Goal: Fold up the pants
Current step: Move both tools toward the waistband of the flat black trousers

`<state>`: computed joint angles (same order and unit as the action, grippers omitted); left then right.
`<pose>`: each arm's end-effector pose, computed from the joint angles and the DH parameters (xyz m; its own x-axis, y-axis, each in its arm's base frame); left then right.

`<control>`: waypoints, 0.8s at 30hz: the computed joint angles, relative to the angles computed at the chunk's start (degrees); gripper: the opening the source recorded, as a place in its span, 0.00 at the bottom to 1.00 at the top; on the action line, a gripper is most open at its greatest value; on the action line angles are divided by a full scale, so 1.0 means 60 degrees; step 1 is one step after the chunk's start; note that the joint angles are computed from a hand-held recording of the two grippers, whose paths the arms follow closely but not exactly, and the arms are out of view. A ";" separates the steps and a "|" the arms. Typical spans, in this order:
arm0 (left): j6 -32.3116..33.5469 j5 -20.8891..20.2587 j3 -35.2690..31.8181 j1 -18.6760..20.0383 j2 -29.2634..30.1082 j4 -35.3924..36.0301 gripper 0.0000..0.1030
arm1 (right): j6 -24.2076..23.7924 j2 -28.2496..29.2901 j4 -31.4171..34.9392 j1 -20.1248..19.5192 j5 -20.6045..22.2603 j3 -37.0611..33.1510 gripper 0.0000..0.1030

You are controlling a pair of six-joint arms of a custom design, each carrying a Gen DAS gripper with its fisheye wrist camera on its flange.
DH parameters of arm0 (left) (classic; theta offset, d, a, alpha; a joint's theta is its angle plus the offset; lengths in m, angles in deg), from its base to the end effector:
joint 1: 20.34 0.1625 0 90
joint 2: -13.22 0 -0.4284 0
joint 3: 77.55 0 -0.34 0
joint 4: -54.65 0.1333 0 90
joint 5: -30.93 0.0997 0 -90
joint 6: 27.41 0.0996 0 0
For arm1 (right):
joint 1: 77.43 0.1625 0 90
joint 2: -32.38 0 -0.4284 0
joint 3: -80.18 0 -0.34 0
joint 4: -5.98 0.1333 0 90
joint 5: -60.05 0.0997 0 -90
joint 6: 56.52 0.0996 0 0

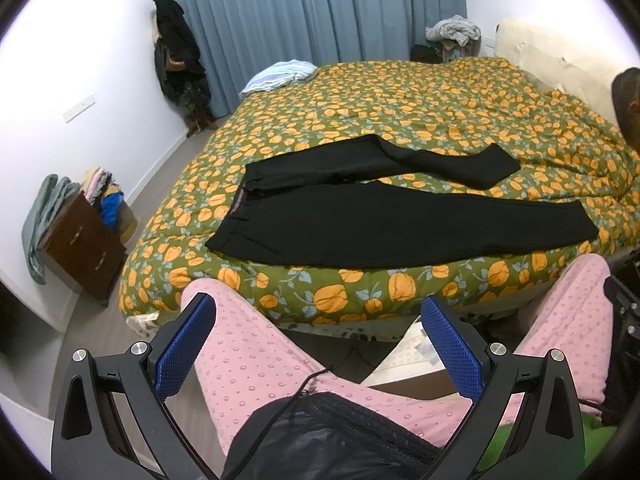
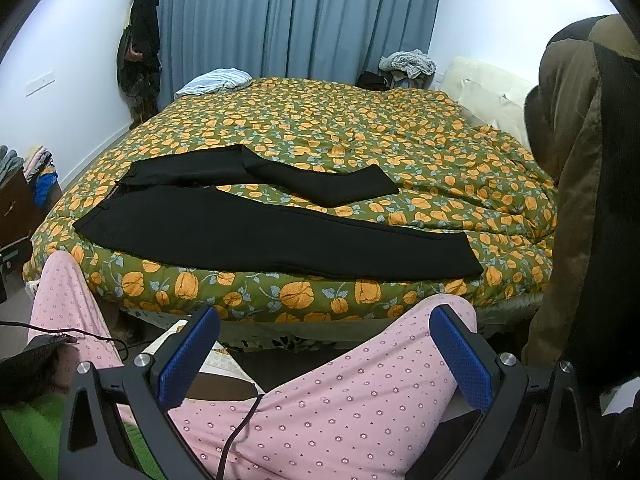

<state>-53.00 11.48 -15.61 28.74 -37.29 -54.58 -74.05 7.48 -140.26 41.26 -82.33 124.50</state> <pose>-0.2927 -0.6845 0.4064 -0.5828 -0.2139 -0.7840 0.4404 0.7276 -0.5259 0.4440 -0.6980 0.2409 -0.6122 -0.0939 0.7851 -0.5964 0.7068 -0.3805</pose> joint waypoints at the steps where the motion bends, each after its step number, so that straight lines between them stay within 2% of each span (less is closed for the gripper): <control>1: -0.0048 -0.0030 -0.0065 0.0006 0.0032 0.0073 1.00 | -0.0024 -0.0014 0.0041 0.0000 0.0063 0.0013 1.00; 4: -0.0060 0.0026 -0.0092 0.0002 0.0059 0.0113 1.00 | -0.0210 0.0044 0.0082 0.0039 0.0133 -0.0080 1.00; 9: 0.0063 0.0181 -0.0462 -0.0003 0.0260 0.0358 0.99 | -0.0335 -0.0008 0.0005 0.0044 0.0640 -0.0095 1.00; 14: 0.0352 -0.0190 -0.1348 0.0062 0.0783 0.1098 1.00 | -0.0947 0.0230 -0.0310 0.0062 0.1185 -0.0468 1.00; 16: 0.0605 -0.0091 -0.1546 0.0021 0.0953 0.1129 1.00 | -0.1304 0.0400 -0.0485 0.0099 0.1285 -0.0714 1.00; 19: 0.1549 0.0091 -0.1657 -0.0045 0.1163 0.0363 1.00 | -0.1550 0.0442 -0.0756 0.0122 0.1455 -0.0770 1.00; 21: 0.2120 0.0107 -0.1652 -0.0051 0.1238 -0.0256 1.00 | -0.1444 0.0406 -0.0789 0.0086 0.1617 -0.0723 1.00; 24: 0.2956 -0.0093 -0.1602 -0.0004 0.1269 -0.1407 1.00 | -0.1467 0.0266 -0.1267 0.0030 0.2284 -0.0509 1.00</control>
